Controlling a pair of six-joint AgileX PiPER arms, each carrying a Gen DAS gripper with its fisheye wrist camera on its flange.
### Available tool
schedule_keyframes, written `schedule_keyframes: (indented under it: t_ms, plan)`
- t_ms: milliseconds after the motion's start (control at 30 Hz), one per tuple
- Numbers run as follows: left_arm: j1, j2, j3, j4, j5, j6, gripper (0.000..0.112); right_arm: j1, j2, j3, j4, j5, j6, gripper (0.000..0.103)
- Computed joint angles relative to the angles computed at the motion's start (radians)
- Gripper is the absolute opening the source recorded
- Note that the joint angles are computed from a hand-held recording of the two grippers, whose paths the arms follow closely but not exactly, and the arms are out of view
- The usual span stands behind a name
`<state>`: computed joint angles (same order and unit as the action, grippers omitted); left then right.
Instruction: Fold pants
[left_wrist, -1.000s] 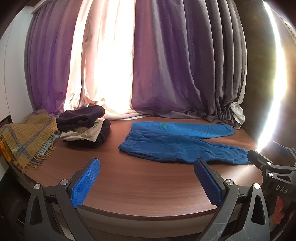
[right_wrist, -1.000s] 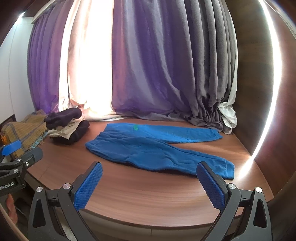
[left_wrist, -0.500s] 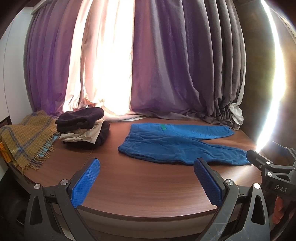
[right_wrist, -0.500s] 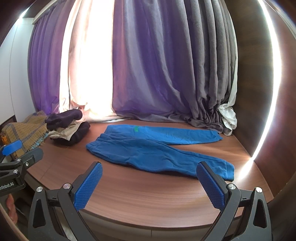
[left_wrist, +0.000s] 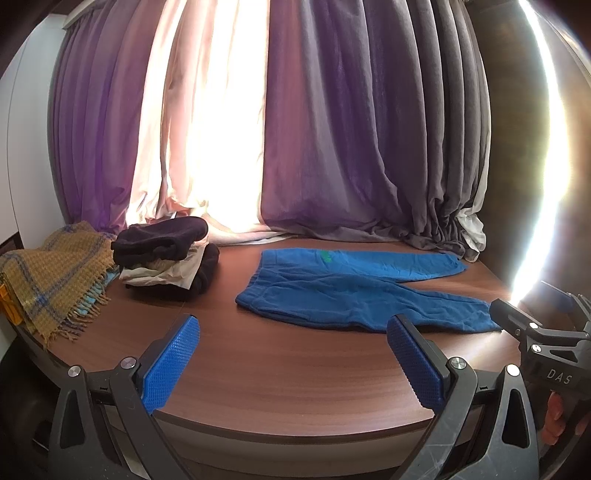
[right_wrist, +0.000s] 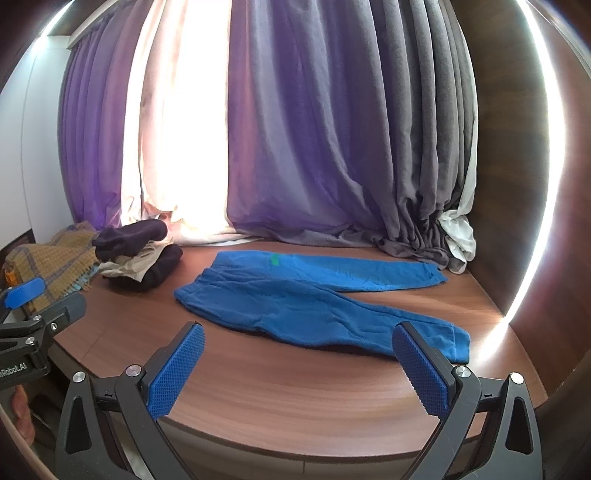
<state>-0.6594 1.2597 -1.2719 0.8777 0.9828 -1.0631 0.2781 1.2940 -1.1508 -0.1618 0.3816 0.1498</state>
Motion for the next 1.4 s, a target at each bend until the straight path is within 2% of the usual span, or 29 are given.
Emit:
schedule_keyframes:
  t_ms: [400,767,933,1000,1133,1300,1400]
  plan:
    - [0.012,-0.006,0.02,-0.002,-0.022,-0.006,0.103,0.006,0.015,-0.011,0.007,-0.001,-0.009,0.102]
    - [0.083,0.019,0.011,-0.053,-0.079,0.056,0.103,0.002,0.074,-0.056,0.041,0.001,-0.034,0.102]
    - [0.156,0.063,-0.007,-0.111,-0.129,0.108,0.103,0.006,0.122,-0.089,0.025,0.005,-0.012,0.102]
    - [0.186,0.087,-0.012,-0.126,-0.156,0.133,0.103,0.015,0.151,-0.109,-0.029,0.007,0.036,0.102]
    - [0.252,0.144,-0.015,-0.148,-0.23,0.199,0.102,0.05,0.222,-0.146,-0.25,0.007,0.212,0.102]
    - [0.324,0.22,-0.031,-0.158,-0.312,0.281,0.1,0.05,0.328,-0.232,-0.209,0.029,0.16,0.102]
    - [0.389,0.273,-0.054,-0.263,-0.385,0.416,0.1,0.054,0.403,-0.302,-0.186,0.061,0.14,0.102]
